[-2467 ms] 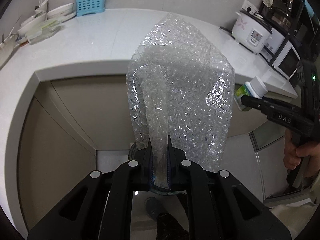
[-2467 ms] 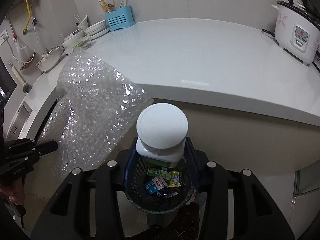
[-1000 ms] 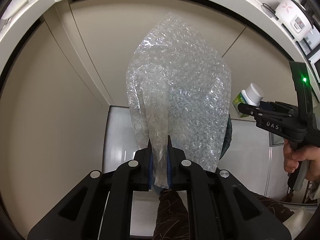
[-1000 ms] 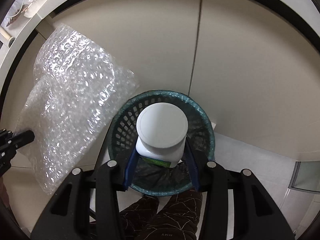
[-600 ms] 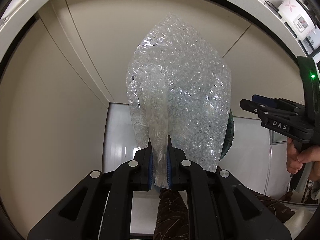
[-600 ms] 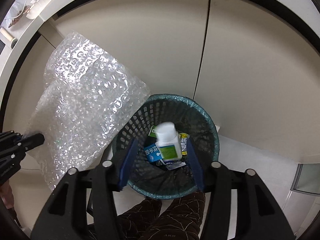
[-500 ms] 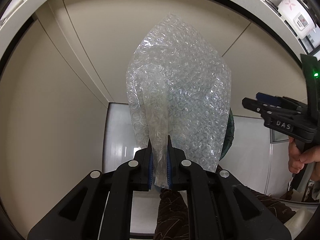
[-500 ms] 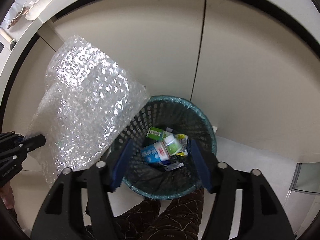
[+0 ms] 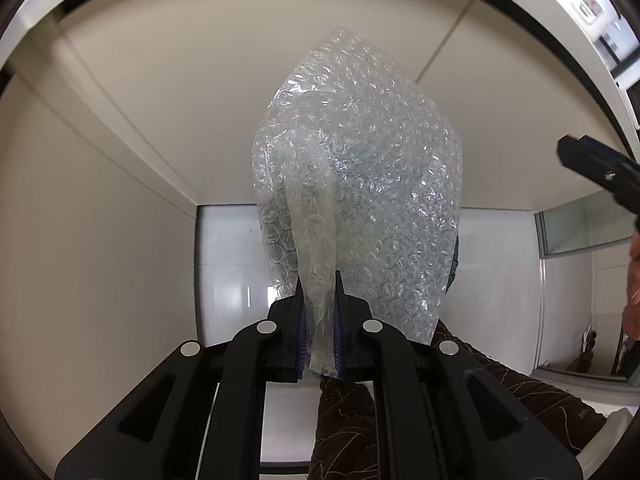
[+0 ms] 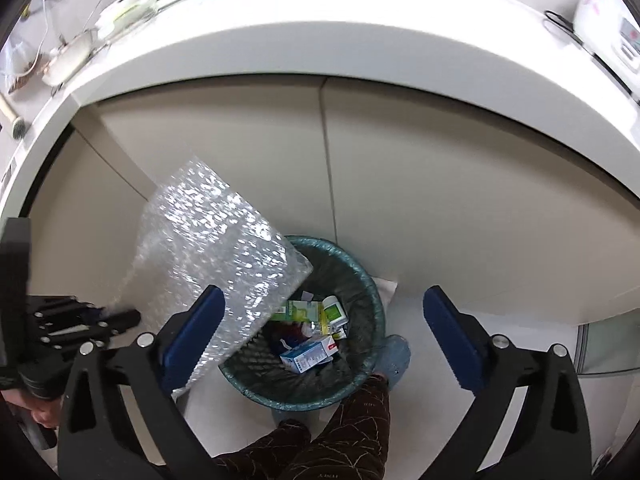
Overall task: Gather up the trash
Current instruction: 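Lower the left gripper and open it to drop the bubble wrap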
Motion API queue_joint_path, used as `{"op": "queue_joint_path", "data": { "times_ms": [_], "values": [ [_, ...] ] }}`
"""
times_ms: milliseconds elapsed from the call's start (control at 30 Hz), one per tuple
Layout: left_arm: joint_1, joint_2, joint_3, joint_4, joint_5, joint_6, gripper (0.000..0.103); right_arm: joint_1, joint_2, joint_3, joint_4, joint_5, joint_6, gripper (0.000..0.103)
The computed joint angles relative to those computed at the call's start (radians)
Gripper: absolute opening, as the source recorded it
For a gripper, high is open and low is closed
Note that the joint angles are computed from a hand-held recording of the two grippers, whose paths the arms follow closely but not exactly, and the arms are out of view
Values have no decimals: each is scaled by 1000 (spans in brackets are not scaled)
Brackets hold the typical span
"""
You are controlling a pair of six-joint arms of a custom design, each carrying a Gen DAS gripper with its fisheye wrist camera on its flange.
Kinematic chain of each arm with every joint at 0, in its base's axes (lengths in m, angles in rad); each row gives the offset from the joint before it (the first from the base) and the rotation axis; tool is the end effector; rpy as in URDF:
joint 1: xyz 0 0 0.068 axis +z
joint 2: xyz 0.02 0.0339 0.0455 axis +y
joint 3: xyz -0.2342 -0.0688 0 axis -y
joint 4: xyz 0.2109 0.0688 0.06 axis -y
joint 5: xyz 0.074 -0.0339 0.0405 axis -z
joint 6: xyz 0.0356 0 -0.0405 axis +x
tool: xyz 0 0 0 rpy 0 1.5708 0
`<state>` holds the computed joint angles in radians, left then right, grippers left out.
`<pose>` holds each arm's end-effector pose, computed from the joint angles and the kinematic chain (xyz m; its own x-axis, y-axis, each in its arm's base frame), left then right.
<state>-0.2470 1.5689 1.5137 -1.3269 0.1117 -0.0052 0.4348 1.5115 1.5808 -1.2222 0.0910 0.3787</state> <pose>0.2453 -0.0659 0.2885 -0.9538 0.2352 -0.1870 0.2583 0.9597 -0.1105 0.2343 0.1052 0.3217 -0.9129 -0.0180 -0.4078 -0.0522 0.9960 0.0729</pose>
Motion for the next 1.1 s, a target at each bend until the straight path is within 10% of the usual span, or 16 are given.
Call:
{"op": "queue_joint_path", "data": {
  "times_ms": [733,1100],
  "values": [
    [-139,241,56,12,-116,26,10,-199,-145,-39,-67,-44,-41,95],
    [-144,266,128,-14,-109,-38,50,-203,-128,-19,-64,-59,-28,95]
  ]
}}
